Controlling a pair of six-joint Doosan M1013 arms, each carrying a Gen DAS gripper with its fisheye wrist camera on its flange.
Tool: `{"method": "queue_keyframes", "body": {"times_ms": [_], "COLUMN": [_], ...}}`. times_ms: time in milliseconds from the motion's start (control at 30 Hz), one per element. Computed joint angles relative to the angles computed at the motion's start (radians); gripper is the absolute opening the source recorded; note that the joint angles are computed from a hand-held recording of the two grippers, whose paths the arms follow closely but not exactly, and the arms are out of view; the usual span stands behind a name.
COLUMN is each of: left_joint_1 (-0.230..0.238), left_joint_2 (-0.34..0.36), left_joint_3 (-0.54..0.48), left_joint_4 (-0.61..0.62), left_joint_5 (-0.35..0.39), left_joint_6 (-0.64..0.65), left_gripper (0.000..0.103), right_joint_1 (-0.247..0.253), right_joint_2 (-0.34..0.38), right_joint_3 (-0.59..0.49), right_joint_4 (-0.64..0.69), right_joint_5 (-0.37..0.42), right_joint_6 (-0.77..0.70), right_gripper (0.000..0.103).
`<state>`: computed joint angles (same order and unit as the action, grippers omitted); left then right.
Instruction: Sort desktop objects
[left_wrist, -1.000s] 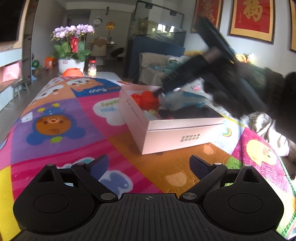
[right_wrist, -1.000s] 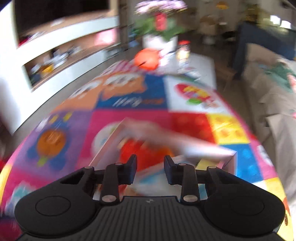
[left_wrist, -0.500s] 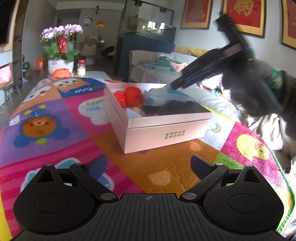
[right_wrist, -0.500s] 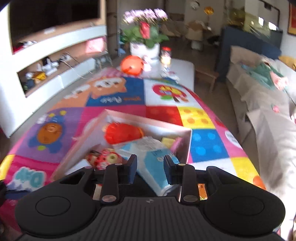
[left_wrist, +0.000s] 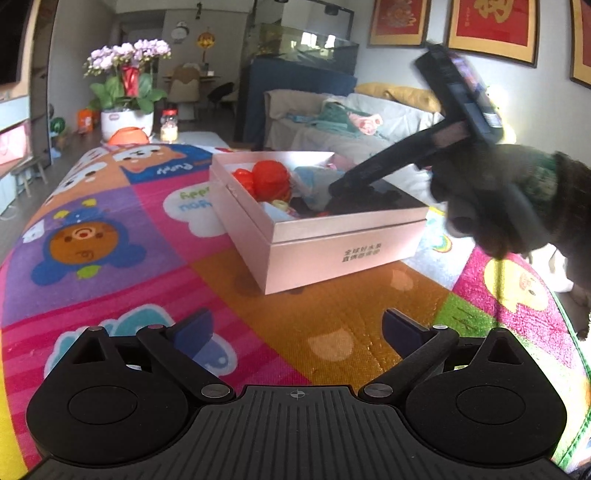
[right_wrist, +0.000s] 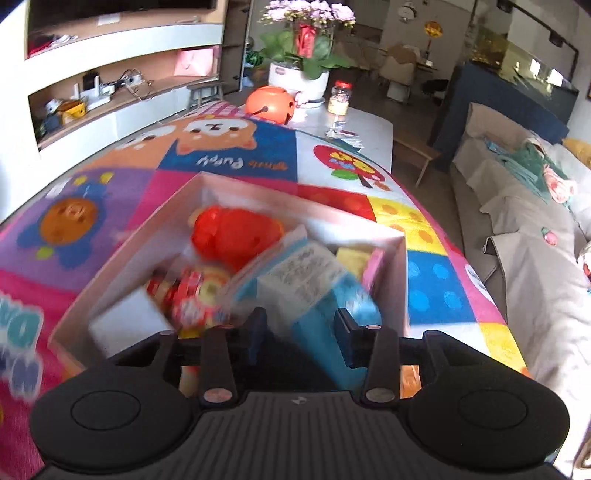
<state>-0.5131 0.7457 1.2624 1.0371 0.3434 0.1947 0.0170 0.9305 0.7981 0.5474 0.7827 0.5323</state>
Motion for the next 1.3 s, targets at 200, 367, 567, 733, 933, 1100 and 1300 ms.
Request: {"method": "queue_keyframes", "body": {"times_ms": [200, 367, 567, 733, 933, 1100, 1300], "left_joint_1": [-0.011, -0.019, -0.047, -0.057, -0.046, -0.044, -0.044], "left_joint_2": [0.017, 0.033, 0.073, 0.118, 0.133, 0.132, 0.132], "left_joint_3": [-0.040, -0.077, -0.137, -0.205, -0.229, -0.223, -0.222], "left_joint_4": [-0.093, -0.121, -0.055, -0.077, -0.121, -0.120, -0.122], "left_joint_5": [0.106, 0.188, 0.343, 0.434, 0.437, 0.424, 0.424], "left_joint_6": [0.097, 0.088, 0.045, 0.069, 0.055, 0.041, 0.042], "left_gripper": [0.103, 0.103, 0.103, 0.103, 0.103, 0.103, 0.103], "right_joint_1": [-0.053, -0.093, -0.105, -0.071, -0.045, -0.046, -0.057], "right_joint_2": [-0.109, -0.208, -0.241, -0.253, -0.212, -0.202, -0.211], "right_joint_3": [0.177, 0.377, 0.485, 0.564, 0.512, 0.501, 0.548], "right_joint_4": [0.277, 0.497, 0.434, 0.396, 0.215, 0.238, 0.444], "right_joint_5": [-0.047, -0.072, -0.061, -0.281, -0.310, -0.303, -0.342], "right_joint_6": [-0.145, -0.345, -0.257, -0.217, -0.016, -0.009, -0.217], "right_gripper": [0.057, 0.103, 0.103, 0.103, 0.103, 0.103, 0.103]}}
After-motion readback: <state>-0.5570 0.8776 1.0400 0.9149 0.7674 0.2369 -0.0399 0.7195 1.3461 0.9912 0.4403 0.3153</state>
